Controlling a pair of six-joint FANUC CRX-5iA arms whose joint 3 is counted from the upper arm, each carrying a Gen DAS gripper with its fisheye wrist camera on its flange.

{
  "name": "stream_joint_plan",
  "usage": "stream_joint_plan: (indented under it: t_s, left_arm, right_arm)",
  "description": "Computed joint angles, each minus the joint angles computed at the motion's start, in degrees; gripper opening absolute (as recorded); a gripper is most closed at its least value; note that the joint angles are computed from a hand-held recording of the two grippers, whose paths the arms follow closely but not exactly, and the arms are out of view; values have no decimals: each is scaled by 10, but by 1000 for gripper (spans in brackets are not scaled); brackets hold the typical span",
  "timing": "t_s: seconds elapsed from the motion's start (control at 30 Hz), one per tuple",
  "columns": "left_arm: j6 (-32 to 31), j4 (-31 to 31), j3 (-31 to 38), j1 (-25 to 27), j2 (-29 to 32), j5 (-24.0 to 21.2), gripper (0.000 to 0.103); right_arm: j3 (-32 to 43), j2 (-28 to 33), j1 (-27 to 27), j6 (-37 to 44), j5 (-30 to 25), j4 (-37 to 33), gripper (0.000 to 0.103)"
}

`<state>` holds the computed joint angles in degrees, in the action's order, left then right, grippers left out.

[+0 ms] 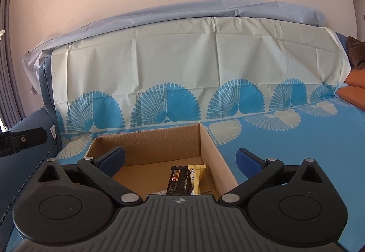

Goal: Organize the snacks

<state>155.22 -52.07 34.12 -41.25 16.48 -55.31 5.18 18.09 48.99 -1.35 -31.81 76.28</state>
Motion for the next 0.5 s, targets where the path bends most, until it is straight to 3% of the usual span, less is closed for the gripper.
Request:
stream_joint_plan:
  t_s: [0.07, 0.17, 0.27, 0.37, 0.47, 0.5]
  left_arm:
    - [-29, 18, 3, -7, -6, -14, 92]
    - [-47, 10, 32, -35, 4, -79, 103]
    - [-36, 65, 37, -38, 6, -112, 103]
    - [17, 78, 6, -50, -2, -123, 103]
    - [6, 167, -5, -24, 6, -142, 103]
    - [-1, 196, -17, -11, 2, -127, 103]
  right_arm:
    - [-21, -21, 9, 5, -11, -4, 102]
    - [-61, -53, 20, -5, -20, 3, 102]
    - [-82, -72, 39, 20, -34, -37, 102]
    - [-99, -83, 53, 8, -55, -39, 102]
    - [-105, -84, 62, 14, -71, -43, 102]
    - [-103, -83, 62, 24, -72, -49, 102]
